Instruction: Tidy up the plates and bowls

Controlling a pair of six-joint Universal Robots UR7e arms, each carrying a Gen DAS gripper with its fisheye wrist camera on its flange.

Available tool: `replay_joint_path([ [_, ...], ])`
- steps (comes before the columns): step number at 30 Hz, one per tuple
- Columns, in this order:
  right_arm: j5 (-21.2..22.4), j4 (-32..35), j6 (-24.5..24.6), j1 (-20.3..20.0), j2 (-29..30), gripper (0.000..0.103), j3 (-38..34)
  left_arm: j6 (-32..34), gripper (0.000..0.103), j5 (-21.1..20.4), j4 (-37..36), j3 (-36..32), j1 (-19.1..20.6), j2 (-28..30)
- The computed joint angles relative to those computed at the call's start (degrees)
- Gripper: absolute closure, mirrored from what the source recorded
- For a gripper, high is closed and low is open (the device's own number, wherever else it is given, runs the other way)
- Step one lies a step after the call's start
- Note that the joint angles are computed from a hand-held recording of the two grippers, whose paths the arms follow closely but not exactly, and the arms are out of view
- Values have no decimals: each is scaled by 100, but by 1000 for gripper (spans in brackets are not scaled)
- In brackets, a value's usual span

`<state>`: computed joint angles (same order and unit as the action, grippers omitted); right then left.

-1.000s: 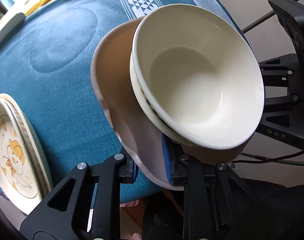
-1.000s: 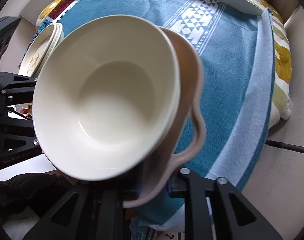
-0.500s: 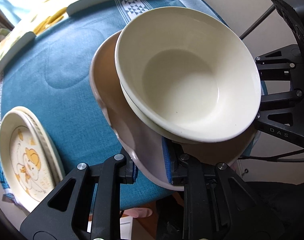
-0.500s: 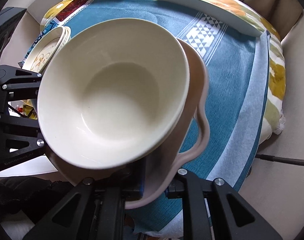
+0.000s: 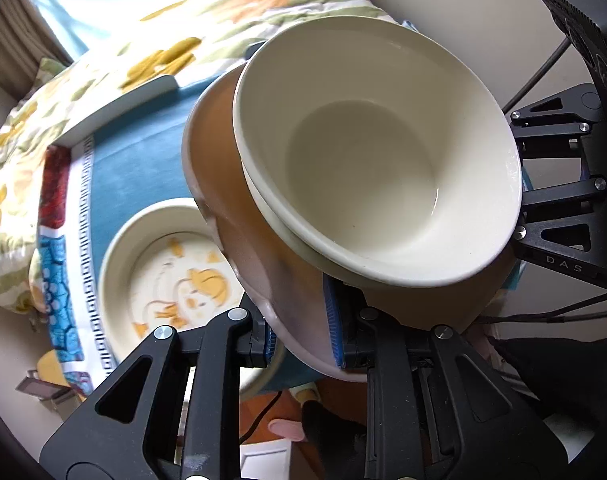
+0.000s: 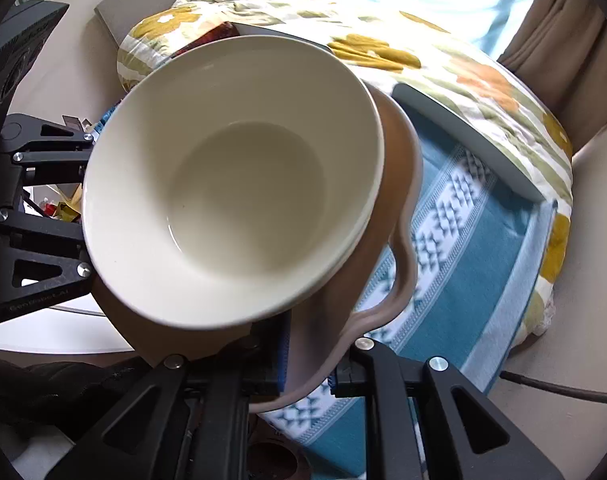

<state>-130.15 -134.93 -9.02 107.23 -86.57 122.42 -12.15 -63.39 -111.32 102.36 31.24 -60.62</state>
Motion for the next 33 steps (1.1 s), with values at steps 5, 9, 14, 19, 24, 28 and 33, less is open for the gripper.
replay_joint_path([
  [5,-35,-261,638,289,677,90,-224,500,85,84,227,-116,374,-253],
  [9,-19,-430,1152,451,1185,90,-369,939,85,150,425,-154,707,-435],
  [14,-86,-521,1732,646,1837,90,-568,1347,85,165,481,-75,1076,-598],
  [19,-135,-680,1946,666,2262,90,-710,1620,85,100,456,-43,1422,-681],
  [24,-293,-755,2180,698,2525,90,-812,1825,85,-4,336,-20,1608,-688],
  [28,-373,-824,2395,697,2607,90,-798,2011,85,-64,225,0,1715,-658],
  [33,-397,-1015,2557,669,2641,90,-728,2208,85,-38,61,83,1724,-675],
])
